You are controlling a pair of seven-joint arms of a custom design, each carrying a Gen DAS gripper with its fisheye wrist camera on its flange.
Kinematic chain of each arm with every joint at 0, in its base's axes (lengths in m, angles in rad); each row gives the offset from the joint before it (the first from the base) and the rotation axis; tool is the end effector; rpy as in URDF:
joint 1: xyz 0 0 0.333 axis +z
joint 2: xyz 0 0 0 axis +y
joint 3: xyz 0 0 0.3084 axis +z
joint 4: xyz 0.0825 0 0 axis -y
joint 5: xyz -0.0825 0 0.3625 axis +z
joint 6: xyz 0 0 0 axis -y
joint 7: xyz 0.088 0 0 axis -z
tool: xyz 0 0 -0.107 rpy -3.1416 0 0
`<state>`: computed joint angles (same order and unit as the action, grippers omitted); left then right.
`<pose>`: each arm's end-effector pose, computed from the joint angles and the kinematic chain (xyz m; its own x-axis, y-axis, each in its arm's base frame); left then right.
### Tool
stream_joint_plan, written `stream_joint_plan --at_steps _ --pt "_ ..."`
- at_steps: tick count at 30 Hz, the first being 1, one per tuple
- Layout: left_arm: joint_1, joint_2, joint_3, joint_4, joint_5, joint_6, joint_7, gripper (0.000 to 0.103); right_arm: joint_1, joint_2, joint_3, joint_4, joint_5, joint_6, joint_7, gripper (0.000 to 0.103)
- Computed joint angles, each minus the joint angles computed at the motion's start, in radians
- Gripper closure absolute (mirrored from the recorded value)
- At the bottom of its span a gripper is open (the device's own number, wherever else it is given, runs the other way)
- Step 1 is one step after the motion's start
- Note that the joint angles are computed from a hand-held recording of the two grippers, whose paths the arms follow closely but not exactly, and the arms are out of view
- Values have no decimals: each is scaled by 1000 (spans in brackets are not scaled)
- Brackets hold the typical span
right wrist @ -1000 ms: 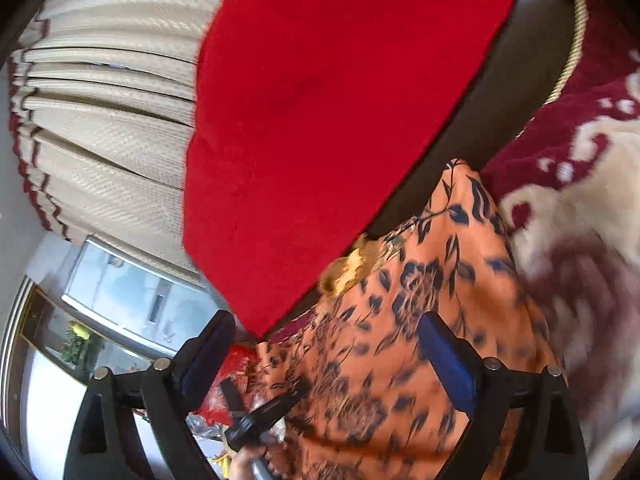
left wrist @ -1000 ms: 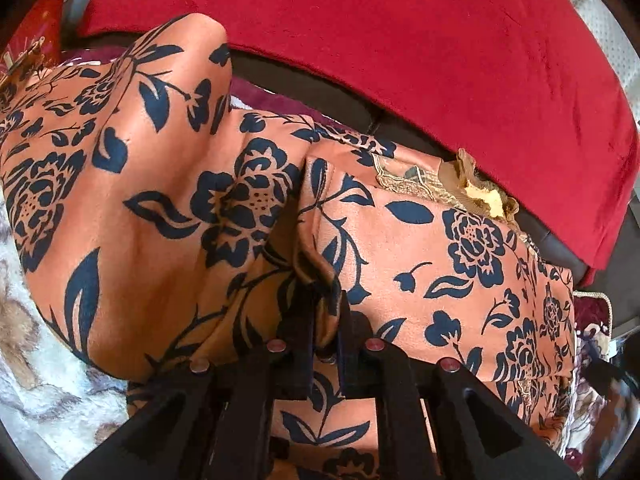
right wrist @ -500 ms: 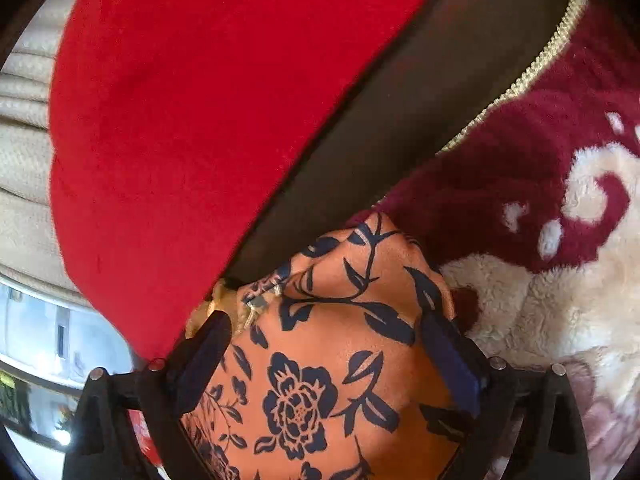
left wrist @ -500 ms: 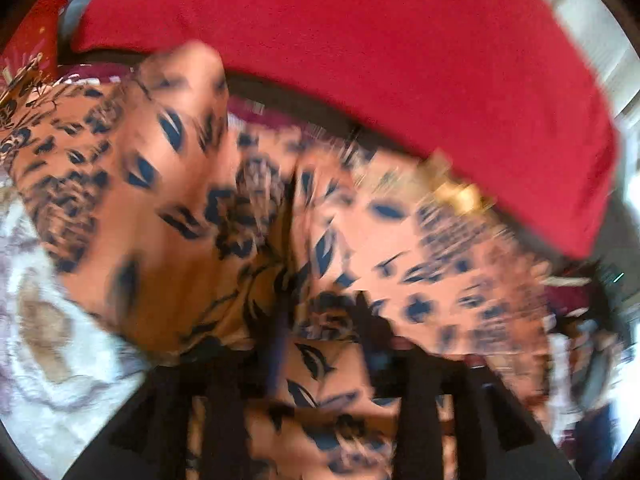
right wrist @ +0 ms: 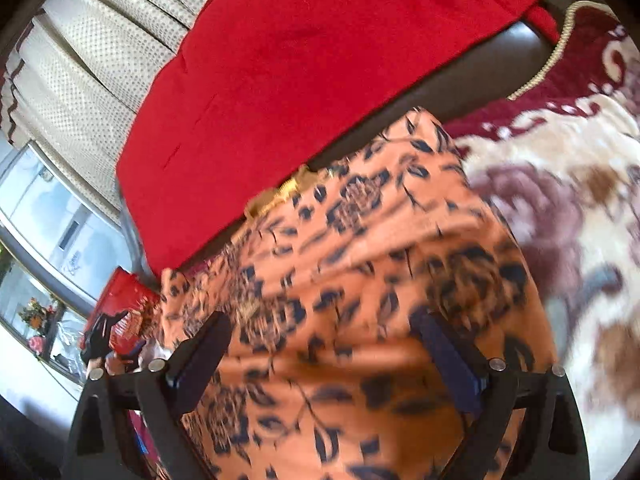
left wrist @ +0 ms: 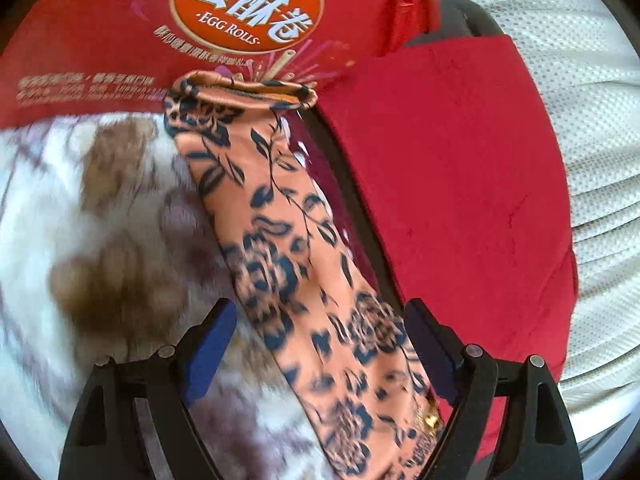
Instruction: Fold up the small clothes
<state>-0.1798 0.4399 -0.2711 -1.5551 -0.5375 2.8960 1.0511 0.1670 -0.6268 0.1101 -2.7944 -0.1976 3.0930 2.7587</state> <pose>0.6608 -0.2450 0.5032 0.2423 -0.5618 0.7910 -0.7150 -0.6545 -0.2459 0.3512 0.1199 0.4978 -0.3424 -0.6995 -0.6273 -0.5180 0.6975 -0.4951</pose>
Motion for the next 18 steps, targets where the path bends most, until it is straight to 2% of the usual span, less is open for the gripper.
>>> stream_joint_plan --at_steps 2,7,8,9,10,11,12,14,16,18 --pt "2 36 5 44 3 -16 -15 18 -5 -41 24 -11 3 -36 21 5" --pt "-35 63 71 73 73 -10 -122 18 -24 -82 54 2 -18 -95 48 5" --pt "-50 71 91 90 108 -24 -144 23 -33 -90 63 0 -24 -93 59 5" --pt "-63 83 113 117 148 -56 -166 32 -26 -97 49 0 -27 -96 55 5" --pt "-77 105 138 165 195 -121 -198 73 -23 -95 48 0 -29 -92 58 5" --pt "-82 134 156 227 239 -213 -225 96 -25 -94 51 2 -33 -94 60 5" --pt "-82 155 160 269 262 -267 -253 96 -31 -85 59 9 -38 -94 66 5" --pt "-111 151 190 285 341 -279 -309 97 -35 -91 69 5 -46 -97 77 5" --pt "-200 124 264 320 533 -295 -352 97 -43 -106 82 -3 -54 -96 96 5" --pt "-259 88 289 334 677 -275 -355 97 -50 -145 92 -26 -63 -105 113 5"
